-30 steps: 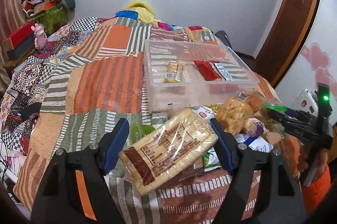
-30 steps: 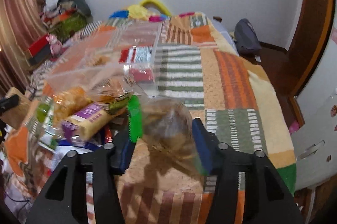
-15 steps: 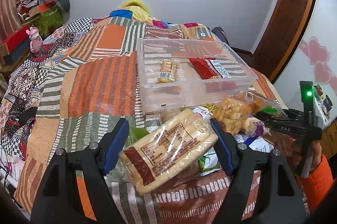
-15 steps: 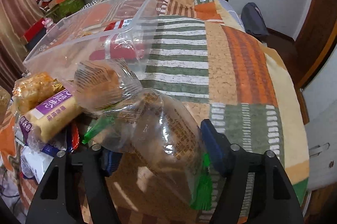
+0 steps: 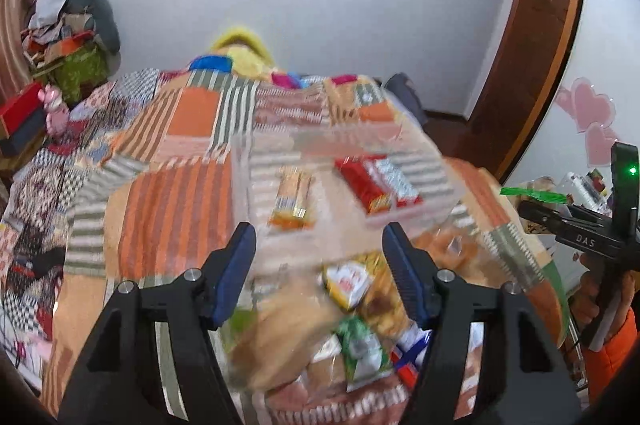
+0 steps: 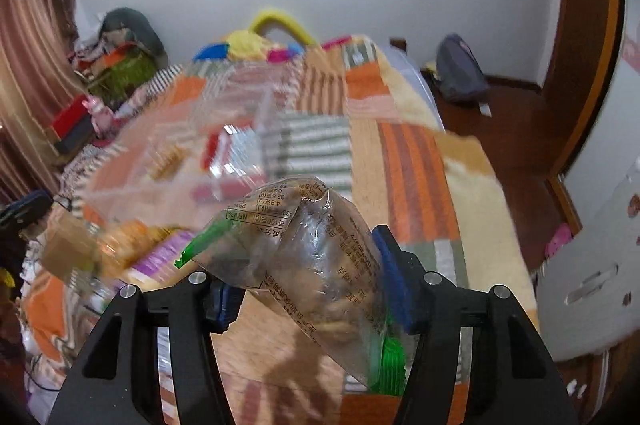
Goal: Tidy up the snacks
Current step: 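Lift the cookie bag with the right tool toward the clear box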
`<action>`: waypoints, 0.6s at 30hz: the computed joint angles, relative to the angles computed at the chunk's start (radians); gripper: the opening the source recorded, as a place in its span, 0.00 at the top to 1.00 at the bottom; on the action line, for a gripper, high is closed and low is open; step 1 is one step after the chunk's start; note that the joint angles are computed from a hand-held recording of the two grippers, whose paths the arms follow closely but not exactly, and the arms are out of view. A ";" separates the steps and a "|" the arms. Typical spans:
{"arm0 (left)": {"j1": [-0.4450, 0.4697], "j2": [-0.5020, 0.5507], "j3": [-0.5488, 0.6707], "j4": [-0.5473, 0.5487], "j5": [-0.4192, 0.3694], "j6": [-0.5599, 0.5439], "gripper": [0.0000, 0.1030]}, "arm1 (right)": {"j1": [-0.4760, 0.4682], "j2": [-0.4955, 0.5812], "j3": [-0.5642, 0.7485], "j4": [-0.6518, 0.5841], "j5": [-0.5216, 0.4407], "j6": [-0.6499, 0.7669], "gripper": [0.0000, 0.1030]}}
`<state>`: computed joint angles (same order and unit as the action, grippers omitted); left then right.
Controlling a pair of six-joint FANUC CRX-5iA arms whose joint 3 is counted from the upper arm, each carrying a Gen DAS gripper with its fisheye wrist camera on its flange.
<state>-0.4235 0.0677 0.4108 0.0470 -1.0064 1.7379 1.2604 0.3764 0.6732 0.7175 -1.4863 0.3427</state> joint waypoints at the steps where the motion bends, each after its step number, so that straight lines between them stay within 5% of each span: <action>1: 0.000 0.009 0.014 0.002 0.005 -0.008 0.36 | -0.001 0.011 0.020 0.014 0.008 0.008 0.46; 7: 0.027 0.028 0.051 -0.001 -0.034 0.001 0.38 | -0.005 0.074 0.117 0.042 0.049 0.059 0.46; 18: 0.176 -0.136 -0.208 -0.039 -0.190 0.041 0.34 | 0.007 0.101 0.146 0.012 0.064 0.112 0.46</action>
<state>-0.2474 -0.0680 0.2026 0.0076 -1.1965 1.7788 1.2672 0.4777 0.8192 0.7296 -1.4222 0.4545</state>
